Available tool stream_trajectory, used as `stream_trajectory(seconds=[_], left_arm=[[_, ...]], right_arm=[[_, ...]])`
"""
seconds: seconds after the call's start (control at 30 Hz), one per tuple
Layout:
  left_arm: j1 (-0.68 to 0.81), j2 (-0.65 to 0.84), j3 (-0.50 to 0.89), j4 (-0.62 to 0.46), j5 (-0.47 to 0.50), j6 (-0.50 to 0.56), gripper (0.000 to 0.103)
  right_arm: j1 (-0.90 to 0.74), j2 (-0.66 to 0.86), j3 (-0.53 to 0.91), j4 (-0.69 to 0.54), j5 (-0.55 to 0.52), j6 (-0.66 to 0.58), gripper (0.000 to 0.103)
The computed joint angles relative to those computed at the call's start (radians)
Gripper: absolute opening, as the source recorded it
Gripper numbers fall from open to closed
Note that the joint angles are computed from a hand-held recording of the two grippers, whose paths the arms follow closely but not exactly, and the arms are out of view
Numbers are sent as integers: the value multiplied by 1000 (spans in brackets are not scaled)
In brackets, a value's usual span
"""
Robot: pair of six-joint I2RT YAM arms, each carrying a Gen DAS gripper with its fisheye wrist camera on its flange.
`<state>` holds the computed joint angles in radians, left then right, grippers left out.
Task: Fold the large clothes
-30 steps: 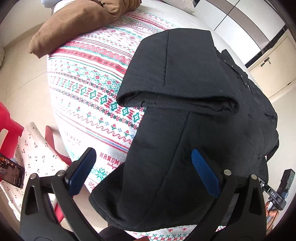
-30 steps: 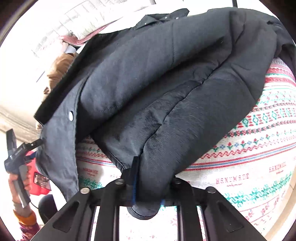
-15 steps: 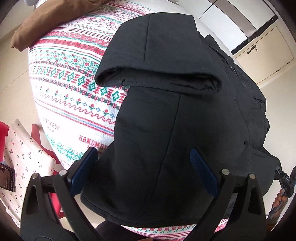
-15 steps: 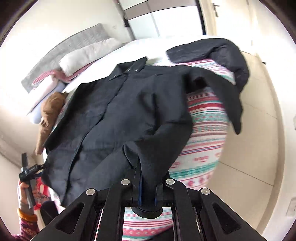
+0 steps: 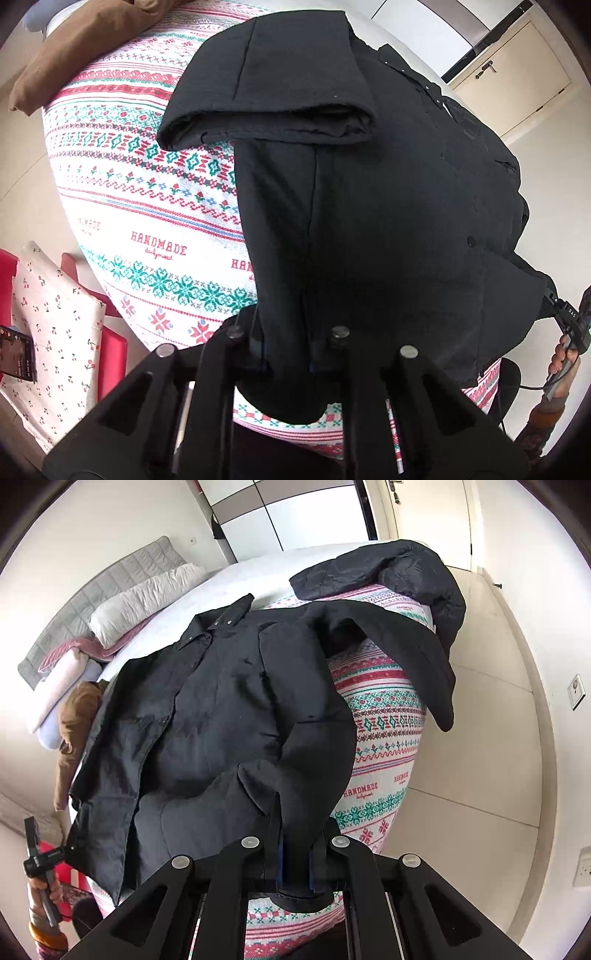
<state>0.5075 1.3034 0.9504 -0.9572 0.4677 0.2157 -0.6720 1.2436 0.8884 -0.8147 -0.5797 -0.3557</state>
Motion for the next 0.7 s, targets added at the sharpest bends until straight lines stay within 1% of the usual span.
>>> stream_trajectory(seconds=[0.03, 0.13, 0.2, 0.23, 0.3, 0.33, 0.37, 0.4, 0.43, 0.47, 0.53, 0.57, 0.6, 0.63, 0.7], left_arm=[[2, -44, -2, -25, 20, -8, 13], [48, -125, 54, -179, 149, 38, 13], [47, -188, 65, -262, 181, 74, 13], [30, -218, 62, -294, 177, 88, 13], [-19, -270, 35, -333, 136, 103, 13], [-52, -288, 14, -330, 93, 100, 14], [-98, -308, -9, -309, 31, 77, 15], [-136, -321, -35, -286, -35, 58, 20], [-140, -324, -57, -272, -71, 58, 26], [-94, -346, -84, -281, -90, 94, 31], [-79, -376, -88, -280, -128, 88, 51], [-66, -388, -78, -276, -140, 92, 58], [-56, -406, -68, -268, -150, 91, 71], [-18, -410, -50, -266, -144, 119, 77], [-31, -415, -32, -236, -167, 91, 81]], right_arm=[[-8, -6, 3, -1, -7, -2, 7], [-41, -28, 32, -32, -28, -22, 7], [-64, -31, 59, -55, -30, -39, 7], [-71, -31, 68, -59, -20, -42, 7], [-83, -25, 80, -65, 8, -52, 8], [-85, -17, 80, -66, 24, -58, 8], [-83, -5, 77, -67, 51, -67, 8], [-77, 4, 71, -66, 88, -66, 9], [-72, 14, 58, -57, 121, -72, 10], [-69, 25, 47, -50, 157, -76, 16], [-80, 46, 43, -50, 201, -83, 22], [-98, 56, 49, -54, 205, -89, 28], [-114, 57, 59, -57, 208, -88, 35], [-127, 50, 66, -51, 216, -82, 40], [-137, 9, 79, -29, 238, -58, 61]])
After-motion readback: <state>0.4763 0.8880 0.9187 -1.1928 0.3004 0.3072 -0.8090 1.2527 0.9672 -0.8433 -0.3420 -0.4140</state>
